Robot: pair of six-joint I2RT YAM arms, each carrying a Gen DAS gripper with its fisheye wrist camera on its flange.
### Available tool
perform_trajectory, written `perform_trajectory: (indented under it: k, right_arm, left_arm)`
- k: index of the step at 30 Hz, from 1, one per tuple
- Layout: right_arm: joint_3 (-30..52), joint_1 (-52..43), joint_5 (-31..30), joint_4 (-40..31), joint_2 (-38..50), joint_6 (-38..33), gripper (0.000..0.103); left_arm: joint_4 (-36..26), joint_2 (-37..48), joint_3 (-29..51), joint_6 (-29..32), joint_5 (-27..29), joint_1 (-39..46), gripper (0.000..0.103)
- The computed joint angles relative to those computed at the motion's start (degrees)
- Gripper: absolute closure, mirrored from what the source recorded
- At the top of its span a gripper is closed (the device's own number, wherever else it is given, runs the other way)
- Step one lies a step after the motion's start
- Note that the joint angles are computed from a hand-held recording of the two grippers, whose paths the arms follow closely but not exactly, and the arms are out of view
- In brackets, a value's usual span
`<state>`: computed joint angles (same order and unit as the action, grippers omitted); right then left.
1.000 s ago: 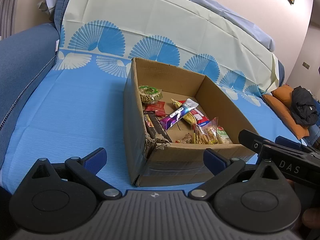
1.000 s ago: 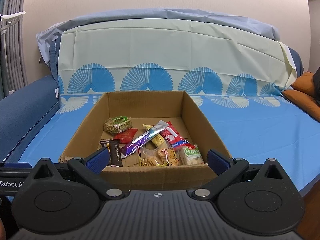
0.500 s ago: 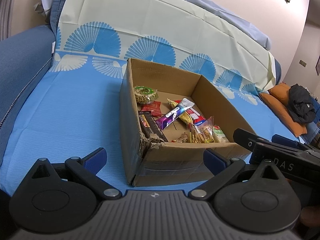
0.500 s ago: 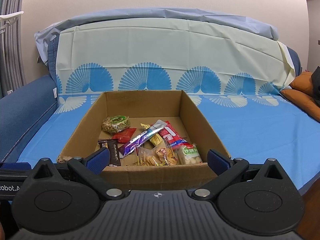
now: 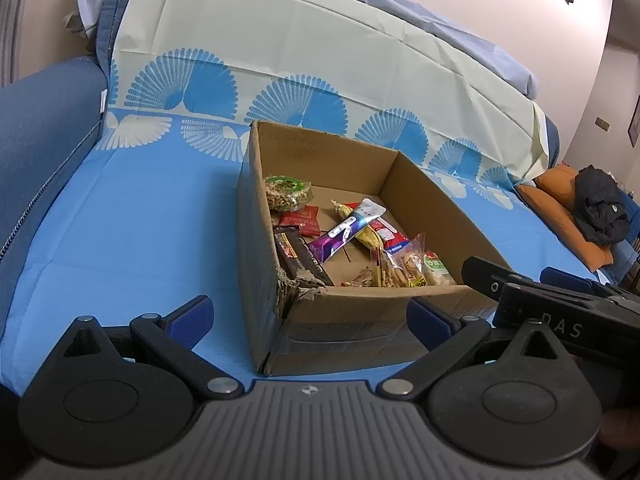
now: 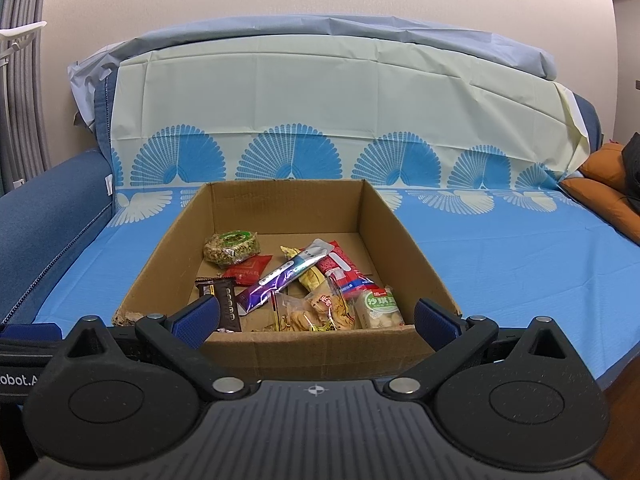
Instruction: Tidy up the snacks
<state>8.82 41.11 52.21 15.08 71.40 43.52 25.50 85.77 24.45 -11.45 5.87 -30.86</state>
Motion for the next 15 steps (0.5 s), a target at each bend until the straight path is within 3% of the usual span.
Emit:
perform_trajectory:
  k: [15]
  right_arm:
    - [-0.6, -0.4, -0.2, 0.5, -0.1, 0.0, 0.001]
  left_arm:
    - [1.2, -0.2, -0.6, 0.4, -0.5, -0.5, 0.000]
